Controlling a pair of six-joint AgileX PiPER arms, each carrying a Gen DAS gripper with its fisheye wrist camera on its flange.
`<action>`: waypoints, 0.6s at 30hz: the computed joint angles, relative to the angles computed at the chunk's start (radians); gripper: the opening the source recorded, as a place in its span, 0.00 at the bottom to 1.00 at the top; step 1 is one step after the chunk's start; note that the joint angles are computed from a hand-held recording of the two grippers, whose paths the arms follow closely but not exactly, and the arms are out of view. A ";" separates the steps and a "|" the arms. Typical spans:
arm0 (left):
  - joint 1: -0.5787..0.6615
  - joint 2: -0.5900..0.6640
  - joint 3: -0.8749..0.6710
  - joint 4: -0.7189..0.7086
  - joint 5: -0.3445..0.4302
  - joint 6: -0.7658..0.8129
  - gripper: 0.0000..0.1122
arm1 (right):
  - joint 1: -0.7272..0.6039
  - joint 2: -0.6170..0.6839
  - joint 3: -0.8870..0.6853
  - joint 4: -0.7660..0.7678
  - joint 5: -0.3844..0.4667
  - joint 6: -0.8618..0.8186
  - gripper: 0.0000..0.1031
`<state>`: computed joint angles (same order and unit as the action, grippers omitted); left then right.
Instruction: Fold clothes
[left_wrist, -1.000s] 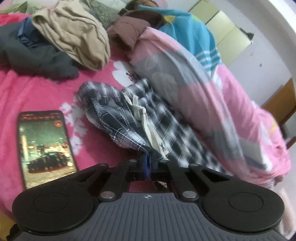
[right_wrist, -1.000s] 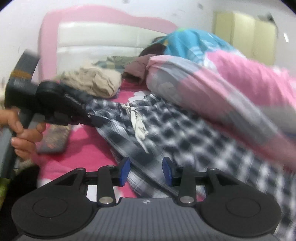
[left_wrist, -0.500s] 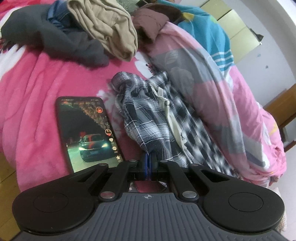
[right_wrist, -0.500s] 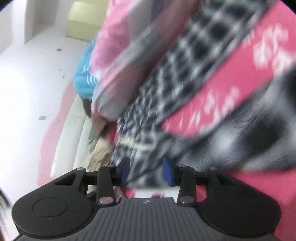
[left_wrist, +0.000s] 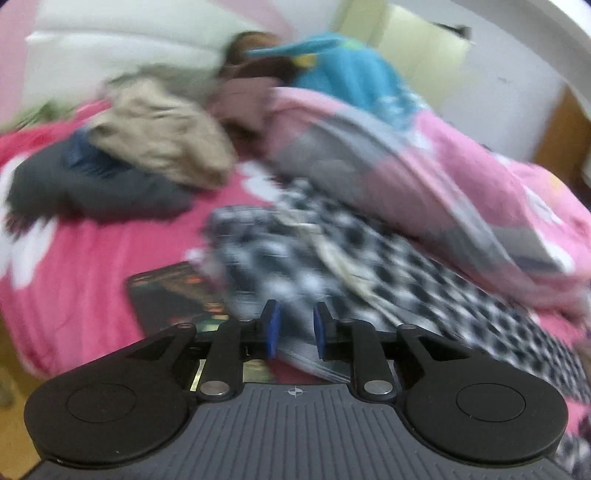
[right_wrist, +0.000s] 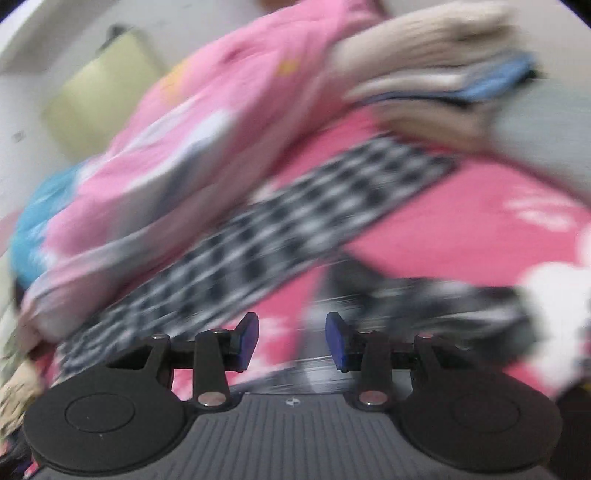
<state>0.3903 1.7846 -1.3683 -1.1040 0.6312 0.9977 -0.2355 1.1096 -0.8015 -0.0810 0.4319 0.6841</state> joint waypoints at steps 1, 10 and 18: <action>-0.014 -0.005 0.004 -0.008 0.031 0.040 0.22 | -0.035 -0.012 0.006 -0.001 0.018 -0.014 0.60; -0.291 0.013 0.025 0.158 0.075 0.136 0.30 | -0.152 0.318 -0.226 0.247 0.057 -0.573 0.88; -0.388 0.005 0.078 0.279 -0.064 0.101 0.30 | -0.281 0.384 -0.396 0.569 0.266 -0.968 0.10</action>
<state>0.0027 1.7896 -1.2902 -0.8248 0.5673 1.0986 -0.5168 1.4932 -1.1977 0.4878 0.6977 -0.2839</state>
